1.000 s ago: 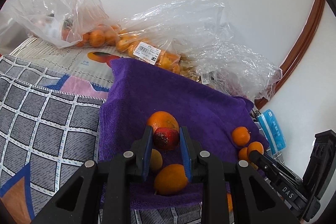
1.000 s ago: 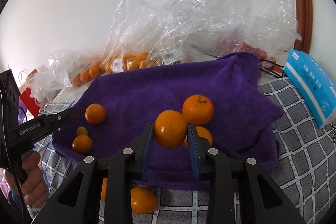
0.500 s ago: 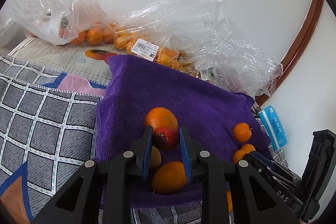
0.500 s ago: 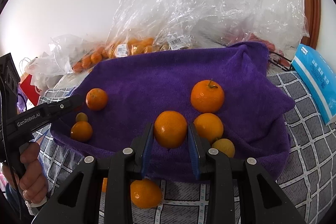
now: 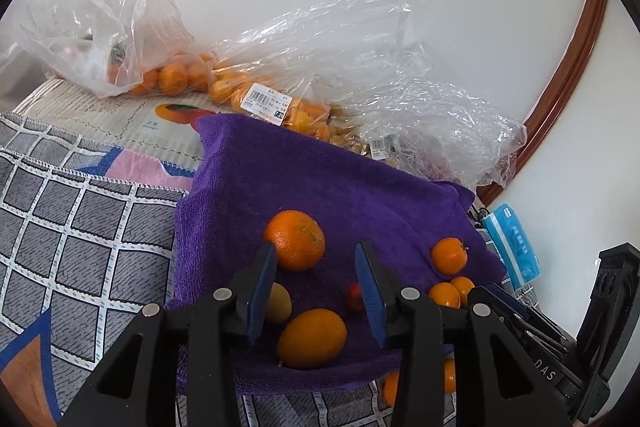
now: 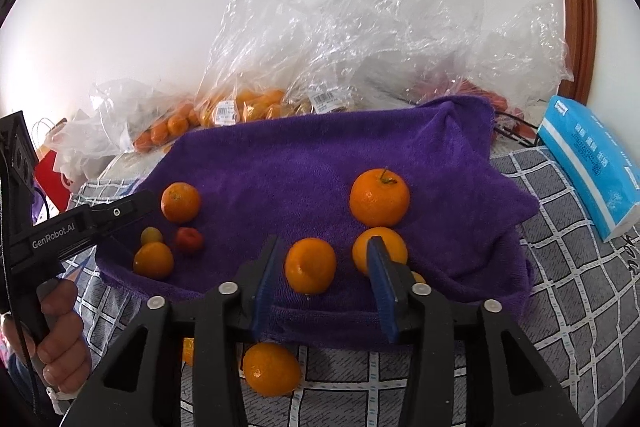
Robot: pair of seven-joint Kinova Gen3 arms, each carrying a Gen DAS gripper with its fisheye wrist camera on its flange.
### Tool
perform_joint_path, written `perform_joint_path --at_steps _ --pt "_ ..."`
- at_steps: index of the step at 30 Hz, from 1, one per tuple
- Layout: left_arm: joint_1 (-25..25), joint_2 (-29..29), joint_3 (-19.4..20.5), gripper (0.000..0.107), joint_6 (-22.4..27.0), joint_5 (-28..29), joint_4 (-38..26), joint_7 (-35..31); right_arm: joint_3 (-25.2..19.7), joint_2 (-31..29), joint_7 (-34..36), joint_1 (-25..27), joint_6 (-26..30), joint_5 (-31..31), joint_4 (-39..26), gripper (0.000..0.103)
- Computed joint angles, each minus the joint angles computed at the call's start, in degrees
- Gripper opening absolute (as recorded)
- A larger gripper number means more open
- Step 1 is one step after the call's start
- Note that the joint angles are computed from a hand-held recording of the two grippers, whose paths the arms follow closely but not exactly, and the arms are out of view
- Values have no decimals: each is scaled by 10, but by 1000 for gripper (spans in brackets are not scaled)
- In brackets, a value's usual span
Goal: Organize fruits
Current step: 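Lower the red fruit and orange onto the towel and open both grippers, then withdraw both open grippers toward the oranges left on the bed cover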
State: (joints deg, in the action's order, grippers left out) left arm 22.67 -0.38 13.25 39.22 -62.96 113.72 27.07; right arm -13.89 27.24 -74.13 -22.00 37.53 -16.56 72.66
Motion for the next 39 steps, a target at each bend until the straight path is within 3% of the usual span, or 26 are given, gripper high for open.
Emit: perform_joint_path --at_steps 10,13,17,19,21,24,27,29,35,39 --pt "17 3 12 42 41 -27 -5 23 0 -31 -15 -2 -66 3 44 46" --pt "25 8 14 42 54 -30 -10 21 -8 -39 -17 8 -63 -7 45 46" --pt "39 13 14 42 78 -32 -18 19 21 -63 -64 -12 -63 16 59 46" --pt "41 3 12 42 66 -45 -11 39 43 -79 -101 -31 -68 46 71 46" --pt "43 -4 19 42 76 -52 -13 47 42 -86 -115 -25 -51 54 70 46" --pt "49 -13 29 42 112 -21 -35 -1 28 -90 -107 -2 -17 37 61 46" --pt "49 -51 24 42 84 17 -23 -41 29 -98 -112 3 14 35 57 46" --pt "34 -75 43 42 77 37 -7 -55 22 -105 -98 13 18 21 68 46" --pt "16 -93 93 42 139 112 13 -95 15 -119 -84 -2 9 18 109 46" --pt "16 -93 114 42 165 158 29 -104 14 -111 -81 -23 8 28 122 38"
